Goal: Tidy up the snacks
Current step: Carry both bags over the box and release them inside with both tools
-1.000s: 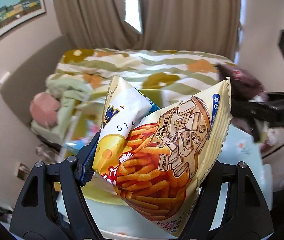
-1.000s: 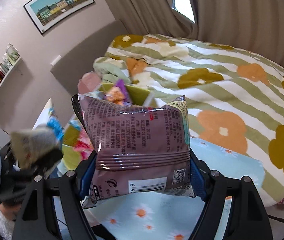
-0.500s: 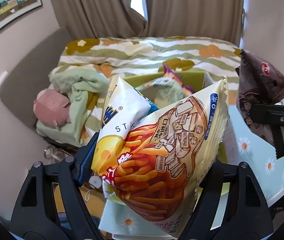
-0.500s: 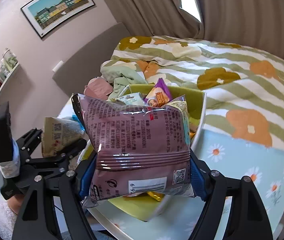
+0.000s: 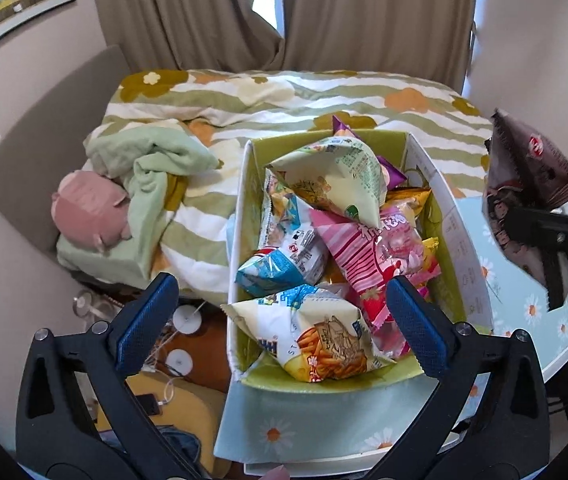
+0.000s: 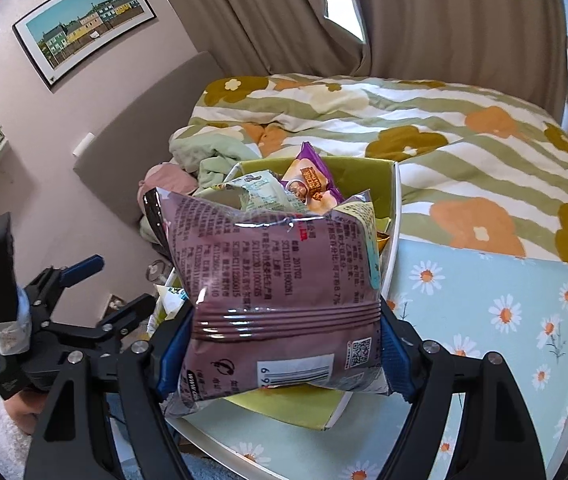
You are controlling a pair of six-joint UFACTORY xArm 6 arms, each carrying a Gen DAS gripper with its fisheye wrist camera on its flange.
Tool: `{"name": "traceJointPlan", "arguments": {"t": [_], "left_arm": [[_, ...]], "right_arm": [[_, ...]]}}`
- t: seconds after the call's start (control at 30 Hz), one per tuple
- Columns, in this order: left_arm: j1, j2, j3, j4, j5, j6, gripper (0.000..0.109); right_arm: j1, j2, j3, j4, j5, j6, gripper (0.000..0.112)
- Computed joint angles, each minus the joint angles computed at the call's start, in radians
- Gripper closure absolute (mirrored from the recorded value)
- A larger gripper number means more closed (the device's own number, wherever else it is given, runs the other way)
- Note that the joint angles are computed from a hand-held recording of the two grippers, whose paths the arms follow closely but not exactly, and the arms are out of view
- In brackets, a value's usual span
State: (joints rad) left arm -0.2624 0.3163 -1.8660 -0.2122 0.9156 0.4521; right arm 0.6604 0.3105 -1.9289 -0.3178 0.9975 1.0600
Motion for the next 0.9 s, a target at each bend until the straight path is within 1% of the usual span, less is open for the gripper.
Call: {"name": "traceJointPlan", "arguments": {"t": [0.13, 0.23, 0.27, 0.33, 0.37, 0.4, 0.53, 0.57, 0.67, 0.8, 0.9], "left_arm": [[0.013, -0.013, 0.009, -0.018, 0.003, 0.003, 0.006], [0.026, -0.011, -0.001, -0.038, 0.029, 0.01, 0.006], [0.03, -0.012, -0.001, -0.04, 0.032, 0.011, 0.006], [0.037, -0.018, 0.006, -0.042, 0.029, 0.014, 0.006], [0.041, -0.021, 0.011, -0.041, 0.028, 0.017, 0.006], [0.045, -0.023, 0.013, -0.04, 0.027, 0.02, 0.006], [0.05, -0.046, 0.051, -0.036, -0.004, 0.046, 0.006], [0.05, -0.058, 0.067, -0.036, -0.018, 0.054, 0.006], [0.045, -0.087, 0.094, -0.038, -0.037, 0.063, 0.006], [0.031, -0.133, 0.125, -0.064, -0.049, 0.072, 0.006], [0.016, -0.172, 0.153, -0.089, -0.046, 0.067, 0.006]], "right_arm": [[0.029, 0.086, -0.132, -0.036, 0.081, 0.01, 0.033], [0.035, 0.136, -0.195, -0.037, 0.12, 0.012, 0.033], [0.034, 0.146, -0.202, -0.032, 0.119, 0.015, 0.032], [0.03, 0.153, -0.197, -0.022, 0.104, 0.031, 0.03], [0.03, 0.158, -0.198, -0.024, 0.104, 0.042, 0.026], [0.032, 0.162, -0.201, -0.028, 0.113, 0.049, 0.018], [0.042, 0.165, -0.199, -0.063, 0.128, 0.091, 0.013], [0.047, 0.161, -0.196, -0.077, 0.133, 0.102, 0.01], [0.067, 0.168, -0.225, -0.125, 0.172, 0.124, 0.01], [0.091, 0.112, -0.171, -0.18, 0.164, 0.172, 0.01], [0.122, 0.061, -0.139, -0.25, 0.215, 0.208, 0.01]]}}
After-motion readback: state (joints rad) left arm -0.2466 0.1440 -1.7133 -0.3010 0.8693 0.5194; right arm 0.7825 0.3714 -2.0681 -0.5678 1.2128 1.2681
